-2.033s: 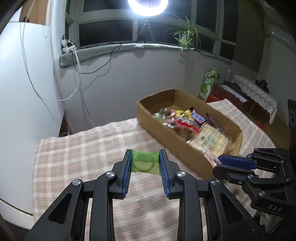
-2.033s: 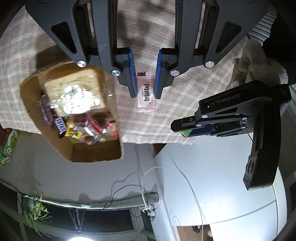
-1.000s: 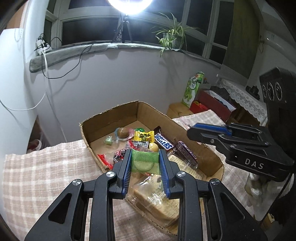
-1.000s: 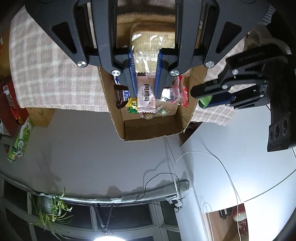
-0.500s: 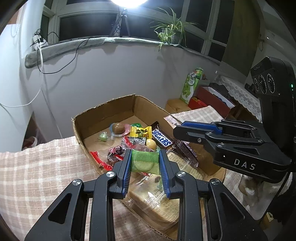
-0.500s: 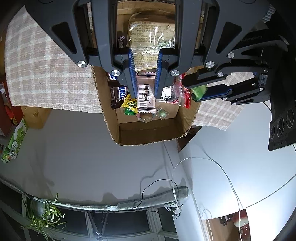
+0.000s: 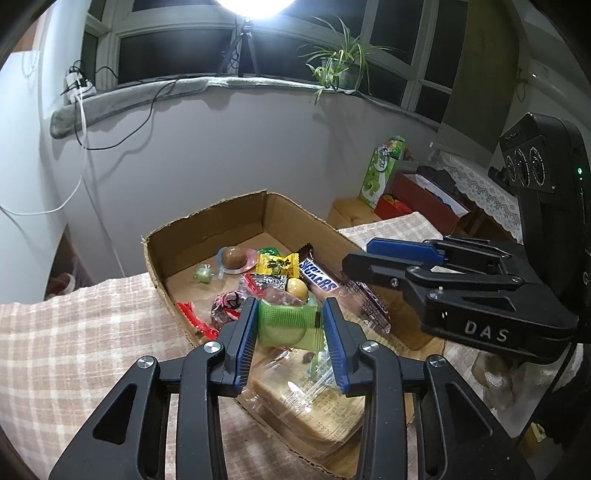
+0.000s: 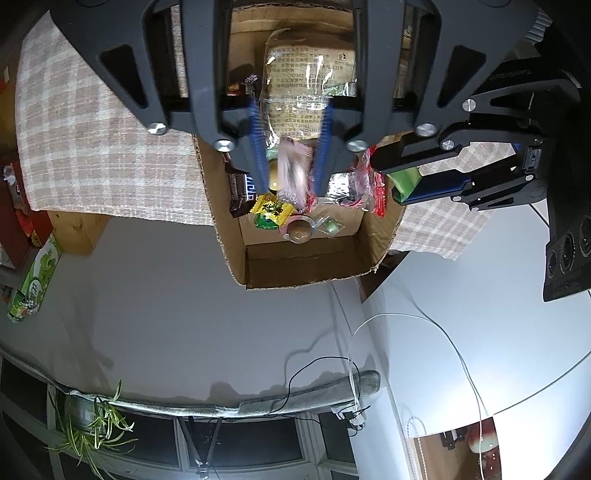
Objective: Organize snacks
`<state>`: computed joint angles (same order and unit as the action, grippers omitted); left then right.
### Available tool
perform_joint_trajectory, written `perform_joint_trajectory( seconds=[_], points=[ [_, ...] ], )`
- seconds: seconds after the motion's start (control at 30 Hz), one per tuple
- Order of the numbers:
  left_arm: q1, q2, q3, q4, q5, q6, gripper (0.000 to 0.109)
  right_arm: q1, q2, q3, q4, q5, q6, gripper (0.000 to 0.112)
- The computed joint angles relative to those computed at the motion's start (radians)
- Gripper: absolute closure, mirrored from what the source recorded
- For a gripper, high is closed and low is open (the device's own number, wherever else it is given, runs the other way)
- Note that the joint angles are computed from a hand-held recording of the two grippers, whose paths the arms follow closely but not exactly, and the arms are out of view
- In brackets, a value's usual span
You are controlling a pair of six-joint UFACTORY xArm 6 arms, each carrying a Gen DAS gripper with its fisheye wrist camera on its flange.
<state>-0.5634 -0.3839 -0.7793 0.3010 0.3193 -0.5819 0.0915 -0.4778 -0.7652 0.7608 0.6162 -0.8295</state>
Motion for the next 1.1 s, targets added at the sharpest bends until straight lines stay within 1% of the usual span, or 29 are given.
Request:
perform_joint_trajectory(
  seconds=[0.03,0.07,0.13,0.17,0.23,0.3,0.37,0.47,0.53,0.7,0.83,0.9,0.93,0.97,1.0,1.03,1.1],
  points=[
    [0.001,0.0,0.0,0.004,0.001,-0.003,0.072,0.0,-0.003,0.001,0.001,-0.001,-0.002,0.071],
    [0.001,-0.001,0.0,0.015,0.002,-0.015,0.07,0.0,-0.007,0.004,0.0,-0.004,-0.002,0.07],
    [0.001,-0.004,-0.002,0.035,0.009,-0.038,0.059,-0.002,-0.012,0.005,-0.004,-0.007,0.001,0.067],
    [0.001,-0.007,0.0,0.045,0.01,-0.049,0.059,-0.003,-0.014,0.006,-0.006,-0.011,0.004,0.063],
    [0.001,-0.012,0.0,0.057,0.013,-0.059,0.057,-0.003,-0.022,0.01,-0.009,-0.018,0.006,0.051],
    [0.001,-0.019,0.002,0.079,0.019,-0.08,0.051,-0.004,-0.031,0.015,-0.016,-0.026,0.012,0.048],
    [-0.002,-0.028,0.004,0.094,0.024,-0.094,0.049,-0.006,-0.041,0.018,-0.022,-0.027,0.018,0.044],
    [-0.007,-0.038,0.006,0.121,0.035,-0.12,0.047,-0.008,-0.058,0.026,-0.031,-0.041,0.031,0.024],
    [-0.01,-0.047,0.008,0.146,0.045,-0.148,0.042,-0.011,-0.069,0.03,-0.03,-0.038,0.032,0.023],
    [-0.019,-0.073,0.014,0.182,0.067,-0.188,0.04,-0.012,-0.103,0.046,-0.046,-0.04,0.052,0.023],
    [-0.028,-0.093,0.021,0.217,0.081,-0.227,0.037,-0.018,-0.126,0.057,-0.054,-0.034,0.063,0.023],
    [-0.033,-0.103,0.025,0.232,0.089,-0.244,0.037,-0.023,-0.136,0.06,-0.053,-0.025,0.063,0.019],
    [-0.035,-0.108,0.026,0.239,0.093,-0.252,0.036,-0.024,-0.144,0.066,-0.053,-0.028,0.063,0.014],
    [-0.036,-0.112,0.029,0.246,0.096,-0.26,0.036,-0.023,-0.153,0.071,-0.053,-0.034,0.063,0.012],
    [-0.037,-0.117,0.031,0.254,0.101,-0.272,0.035,-0.022,-0.159,0.075,-0.053,-0.037,0.064,0.012],
    [-0.038,-0.12,0.032,0.261,0.106,-0.281,0.031,-0.023,-0.164,0.077,-0.051,-0.037,0.063,0.011],
    [-0.042,-0.129,0.031,0.294,0.126,-0.32,0.028,-0.024,-0.174,0.08,-0.051,-0.036,0.067,0.011]
  ],
)
